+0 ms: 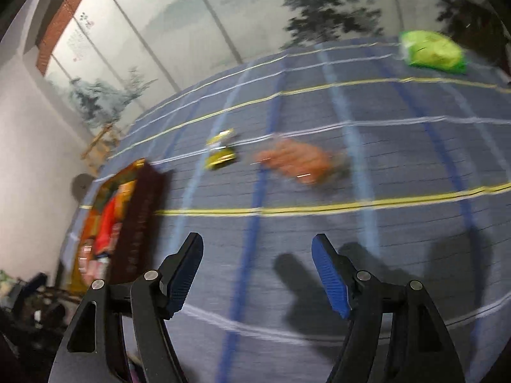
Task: Organize snacks
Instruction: 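Move both grippers from the tin toward the yellow candy and pastry bag, then grasp the yellow-wrapped candy with the left gripper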
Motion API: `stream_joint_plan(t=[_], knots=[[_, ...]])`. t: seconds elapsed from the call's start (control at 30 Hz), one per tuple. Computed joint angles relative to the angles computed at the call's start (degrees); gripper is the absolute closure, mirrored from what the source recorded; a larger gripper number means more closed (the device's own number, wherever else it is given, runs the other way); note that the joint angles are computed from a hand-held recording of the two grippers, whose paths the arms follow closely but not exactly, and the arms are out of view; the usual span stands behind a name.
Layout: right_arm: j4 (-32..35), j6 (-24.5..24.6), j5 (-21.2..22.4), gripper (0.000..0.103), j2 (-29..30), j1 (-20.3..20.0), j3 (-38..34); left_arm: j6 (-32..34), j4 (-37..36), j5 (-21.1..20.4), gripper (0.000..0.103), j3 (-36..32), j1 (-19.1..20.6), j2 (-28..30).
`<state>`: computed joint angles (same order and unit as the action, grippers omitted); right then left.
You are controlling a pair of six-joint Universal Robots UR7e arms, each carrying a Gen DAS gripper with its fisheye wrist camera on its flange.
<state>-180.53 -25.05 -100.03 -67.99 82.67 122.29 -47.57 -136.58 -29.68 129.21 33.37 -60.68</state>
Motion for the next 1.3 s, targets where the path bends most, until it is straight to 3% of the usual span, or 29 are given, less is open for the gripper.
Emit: stream_joint_plan(t=[0.2,0.5,0.7,0.93,1.1,1.13,1.3], knots=[[-5.1,-4.6,-4.9,0.030,-0.1,-2.4,-0.8,2.3,0.3,0.3,0.010,-2.9,-0.4,3.3],[-5.5,-6.4,-5.2,0.025,-0.2,-6.4,-2.8,9.9,-2.8,-0.4,0.008,-9.3,0.7,9.5],[-7.0,-8.4,-5.9,0.021,0.2,-7.1,-3.8,15.0,-4.7,-4.6,0.008,-16.4,4.5,13.3],[-6.5,-8.6,-2.8,0.017,-0.2,-8.4,-4.1,19.6,-6.9,-10.4,0.009,-29.4,11.4,19.8],[-6.1,-8.6,-1.0,0.014,-0.6,-8.9,-3.9,20.6,-4.5,-10.7,0.009,-39.8,15.3,25.9],[-6.0,-8.7,-0.8,0.013,-0.6,-8.9,-3.9,20.5,-3.1,-10.8,0.009,-42.3,16.1,27.3],[-5.6,-8.9,0.3,0.012,-0.8,-9.2,-3.7,18.0,3.7,-12.7,0.035,-50.9,19.3,31.8]])
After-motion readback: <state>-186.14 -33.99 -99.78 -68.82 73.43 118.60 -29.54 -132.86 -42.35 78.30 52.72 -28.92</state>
